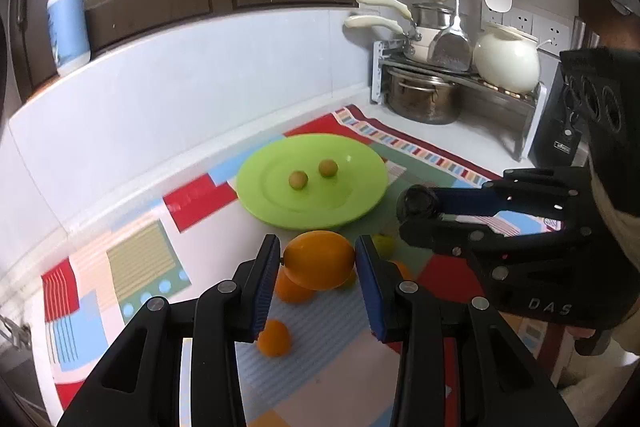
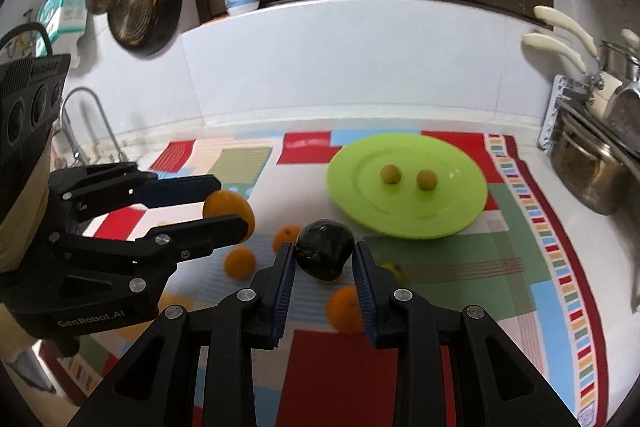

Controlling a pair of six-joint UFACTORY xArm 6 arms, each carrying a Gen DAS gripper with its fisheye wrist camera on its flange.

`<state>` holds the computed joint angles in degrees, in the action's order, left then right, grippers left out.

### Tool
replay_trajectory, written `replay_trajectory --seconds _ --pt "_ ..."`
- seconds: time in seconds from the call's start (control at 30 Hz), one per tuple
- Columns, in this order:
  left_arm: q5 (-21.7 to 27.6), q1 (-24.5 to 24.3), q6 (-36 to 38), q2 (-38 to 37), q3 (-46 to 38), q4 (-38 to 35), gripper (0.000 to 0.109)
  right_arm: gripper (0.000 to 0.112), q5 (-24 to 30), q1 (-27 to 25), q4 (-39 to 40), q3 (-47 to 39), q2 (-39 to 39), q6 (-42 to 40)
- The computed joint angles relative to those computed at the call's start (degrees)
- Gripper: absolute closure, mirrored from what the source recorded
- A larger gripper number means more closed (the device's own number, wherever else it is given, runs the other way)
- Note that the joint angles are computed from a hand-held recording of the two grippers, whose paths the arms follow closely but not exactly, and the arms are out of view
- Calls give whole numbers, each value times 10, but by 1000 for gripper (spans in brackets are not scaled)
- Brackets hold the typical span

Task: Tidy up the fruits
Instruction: 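Lift the orange and the dark plum and carry both over the plate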

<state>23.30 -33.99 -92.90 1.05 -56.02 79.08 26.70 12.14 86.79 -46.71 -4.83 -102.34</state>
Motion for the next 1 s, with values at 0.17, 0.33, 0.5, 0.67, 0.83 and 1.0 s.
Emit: replay_trajectory --seconds 0.17,0.33,0.5,0.67,0.83,1.0 --pt "0 9 4 22 -34 5 70 82 -6 -6 21 -32 14 4" --pt "-5 21 16 48 -74 4 70 82 -13 -6 36 -69 33 6" --pt "-16 33 33 72 -108 -11 70 82 -15 -6 31 -109 59 24" --pt "-21 45 65 96 -142 -35 70 82 -23 -5 19 -146 87 45" --pt "-28 57 110 129 -184 -71 70 82 -31 -3 -10 -186 121 75" --pt "-51 77 164 161 -218 -127 70 82 -31 -4 -54 -230 160 123"
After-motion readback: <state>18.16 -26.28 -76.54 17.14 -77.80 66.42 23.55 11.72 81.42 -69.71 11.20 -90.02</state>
